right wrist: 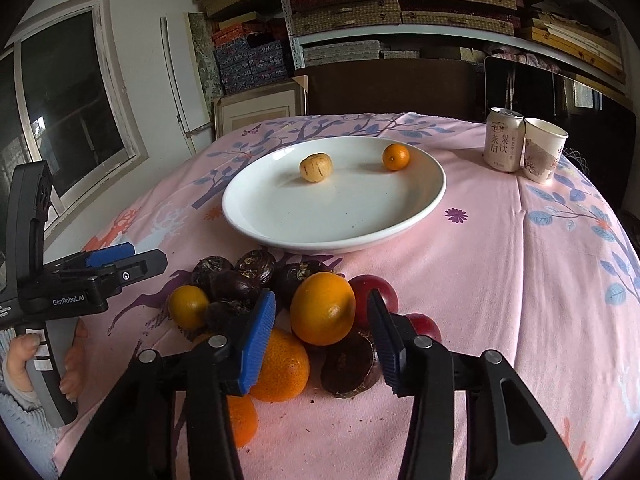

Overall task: Organize fruits
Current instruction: 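Grasp an orange from the pile with the right tool while the left grasps a yellow fruit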

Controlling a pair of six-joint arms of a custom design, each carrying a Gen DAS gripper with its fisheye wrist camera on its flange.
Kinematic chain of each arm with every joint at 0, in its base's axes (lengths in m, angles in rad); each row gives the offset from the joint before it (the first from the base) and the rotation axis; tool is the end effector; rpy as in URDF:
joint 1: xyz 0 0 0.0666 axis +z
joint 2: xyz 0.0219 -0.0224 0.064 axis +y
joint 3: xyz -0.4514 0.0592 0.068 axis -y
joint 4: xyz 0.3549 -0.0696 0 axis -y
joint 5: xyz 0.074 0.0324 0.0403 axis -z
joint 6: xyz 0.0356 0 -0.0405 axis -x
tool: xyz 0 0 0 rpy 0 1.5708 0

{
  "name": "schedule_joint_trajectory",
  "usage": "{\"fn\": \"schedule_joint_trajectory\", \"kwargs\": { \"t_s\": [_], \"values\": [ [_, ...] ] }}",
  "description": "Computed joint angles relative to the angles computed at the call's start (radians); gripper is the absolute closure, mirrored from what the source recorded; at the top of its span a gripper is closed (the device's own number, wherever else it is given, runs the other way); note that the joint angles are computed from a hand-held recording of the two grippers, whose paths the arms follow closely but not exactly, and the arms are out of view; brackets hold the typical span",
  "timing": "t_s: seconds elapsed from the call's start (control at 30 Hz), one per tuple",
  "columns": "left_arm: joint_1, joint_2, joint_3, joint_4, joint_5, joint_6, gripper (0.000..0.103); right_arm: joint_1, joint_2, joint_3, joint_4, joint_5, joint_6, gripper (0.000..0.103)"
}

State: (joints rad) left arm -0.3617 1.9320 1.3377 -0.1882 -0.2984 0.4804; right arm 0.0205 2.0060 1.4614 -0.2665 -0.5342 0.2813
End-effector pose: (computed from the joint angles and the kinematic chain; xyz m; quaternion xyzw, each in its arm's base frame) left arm 0.5793 -0.2084 0.2538 -0.1111 0.9081 -0.0300 0.4027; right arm 0.6488 0.0310 0.2514 -0.2314 0.8709 0.1965 0.3865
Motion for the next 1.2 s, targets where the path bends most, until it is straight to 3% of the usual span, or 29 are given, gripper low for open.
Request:
{"fn": "schedule_joint_trajectory", "kwargs": {
  "t_s": [0.1,0.2,0.57,0.77,0.9,1.1,1.13,1.17,1.2],
  "values": [
    [-0.009,0.001,0.002,0.001,-0.005,-0.026,0.005,0.005,0.003,0.003,0.001,0.012,0.007,0.057],
    [-0.017,0.000,0.002,0.005,0.004,-0.051,0.005,0.008,0.007,0.006,-0.003,0.021,0.013,0.066],
    [-0.062,0.028,0.029,-0.025,0.028,-0.184,0.005,-0.016,0.005,0.011,0.023,-0.024,-0.041,0.067],
    [-0.041,0.032,0.034,-0.038,0.065,-0.136,0.006,-0.027,0.007,0.019,0.024,-0.036,-0.076,0.067],
    [-0.025,0.041,0.044,-0.068,0.104,-0.104,0.033,-0.029,0.004,0.016,0.030,-0.044,-0.078,0.067],
    [-0.035,0.064,0.076,-0.109,0.147,-0.144,0.047,-0.031,0.003,0.016,0.033,-0.047,-0.086,0.067],
    [-0.035,0.071,0.084,-0.119,0.160,-0.152,0.051,-0.031,0.003,0.017,0.033,-0.047,-0.087,0.067],
    [-0.035,0.075,0.090,-0.126,0.174,-0.157,0.061,-0.031,0.003,0.017,0.034,-0.047,-0.088,0.067],
    [-0.036,0.075,0.090,-0.125,0.172,-0.160,0.063,-0.032,0.003,0.017,0.034,-0.047,-0.090,0.067]
  ]
}}
